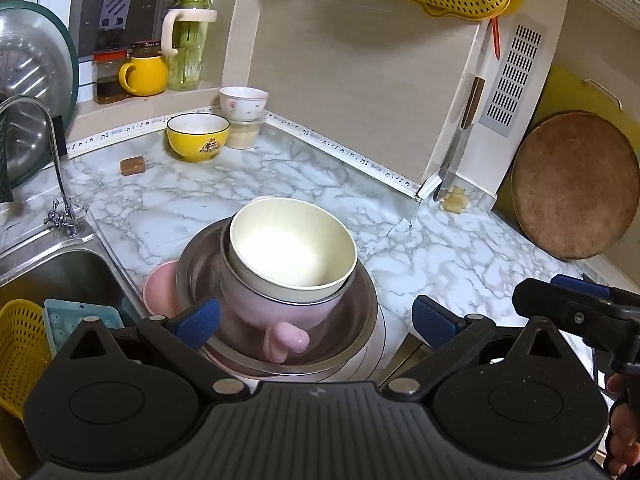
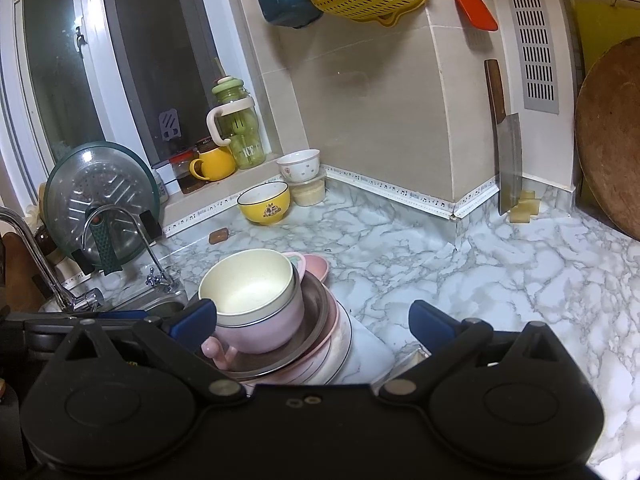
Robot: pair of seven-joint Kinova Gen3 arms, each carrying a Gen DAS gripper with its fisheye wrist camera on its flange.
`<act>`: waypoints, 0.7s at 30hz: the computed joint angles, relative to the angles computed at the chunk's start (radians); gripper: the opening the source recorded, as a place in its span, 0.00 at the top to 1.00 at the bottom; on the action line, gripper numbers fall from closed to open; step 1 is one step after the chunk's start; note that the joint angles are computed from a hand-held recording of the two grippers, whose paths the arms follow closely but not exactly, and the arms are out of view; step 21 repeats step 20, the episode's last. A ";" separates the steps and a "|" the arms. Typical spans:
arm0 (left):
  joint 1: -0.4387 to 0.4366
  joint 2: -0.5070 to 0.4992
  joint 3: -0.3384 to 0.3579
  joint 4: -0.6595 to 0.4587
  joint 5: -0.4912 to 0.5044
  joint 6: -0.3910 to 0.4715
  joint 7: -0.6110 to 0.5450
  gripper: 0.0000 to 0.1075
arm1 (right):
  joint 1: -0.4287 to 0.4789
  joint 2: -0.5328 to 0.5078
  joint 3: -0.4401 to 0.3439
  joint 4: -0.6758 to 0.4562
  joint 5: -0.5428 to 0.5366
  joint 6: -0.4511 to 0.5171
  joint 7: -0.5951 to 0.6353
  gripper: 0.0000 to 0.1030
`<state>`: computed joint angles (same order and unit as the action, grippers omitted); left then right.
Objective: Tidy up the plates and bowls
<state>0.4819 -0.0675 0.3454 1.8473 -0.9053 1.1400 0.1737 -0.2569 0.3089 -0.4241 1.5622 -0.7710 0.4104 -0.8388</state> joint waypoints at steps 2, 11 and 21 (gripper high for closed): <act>0.003 0.001 0.005 0.000 -0.014 0.009 0.006 0.05 | 0.002 0.000 -0.001 0.000 -0.002 -0.001 0.003 0.00; 0.022 0.008 0.002 -0.001 -0.059 0.017 0.008 0.04 | -0.010 0.007 0.012 -0.013 0.017 0.011 -0.017 0.00; 0.009 0.003 -0.008 0.006 -0.064 -0.001 -0.013 0.05 | -0.018 0.019 0.014 -0.027 0.038 0.015 -0.035 0.00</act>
